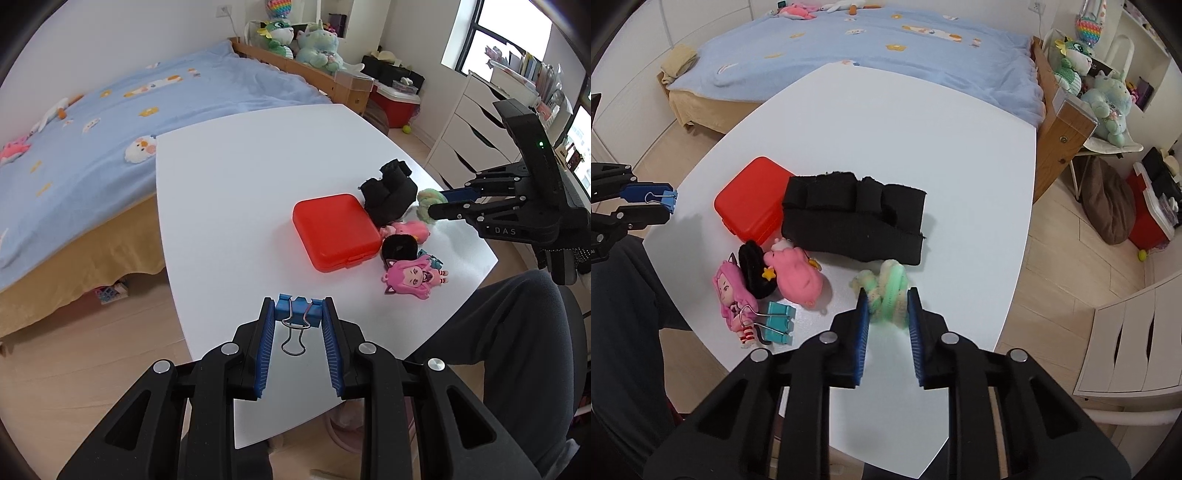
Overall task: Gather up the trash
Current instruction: 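Grasp the green plush toy with the right gripper while the left gripper holds the clip, then lower both grippers over the wastebasket and release the clip and plush toy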
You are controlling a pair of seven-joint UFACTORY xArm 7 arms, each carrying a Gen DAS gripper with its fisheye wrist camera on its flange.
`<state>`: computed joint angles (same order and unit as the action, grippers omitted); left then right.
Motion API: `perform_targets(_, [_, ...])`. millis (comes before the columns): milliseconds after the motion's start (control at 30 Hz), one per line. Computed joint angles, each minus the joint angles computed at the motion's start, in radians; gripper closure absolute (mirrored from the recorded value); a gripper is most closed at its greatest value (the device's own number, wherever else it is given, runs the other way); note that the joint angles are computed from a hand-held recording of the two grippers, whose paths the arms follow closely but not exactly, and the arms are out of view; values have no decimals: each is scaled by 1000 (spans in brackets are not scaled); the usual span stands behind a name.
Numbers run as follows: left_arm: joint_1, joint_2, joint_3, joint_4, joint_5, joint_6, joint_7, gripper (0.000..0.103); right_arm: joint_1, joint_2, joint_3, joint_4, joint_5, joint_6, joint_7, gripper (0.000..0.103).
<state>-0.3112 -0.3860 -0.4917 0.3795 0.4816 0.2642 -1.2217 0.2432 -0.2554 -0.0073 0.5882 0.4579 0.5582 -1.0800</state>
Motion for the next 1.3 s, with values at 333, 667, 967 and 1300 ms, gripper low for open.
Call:
perform_targets(333, [-32,-49,-33,-2,-8,23,-34,77,11,-178,-62,-81,67,75,-28,86])
perform_targets(667, [-70,-70,-118,36,23,79,-125,77,3,-457,-132,-210,48,202,-40,86])
perform_targets(967, [-124,-84,-178,59,49,119,-219,77,-49,-723,-192,-299,-5,390,-27,86])
perform_targets(1300, [-144,-49,-270,84,127,133,-406,77,-155,-941,-252,-380,-61,616,-31,86])
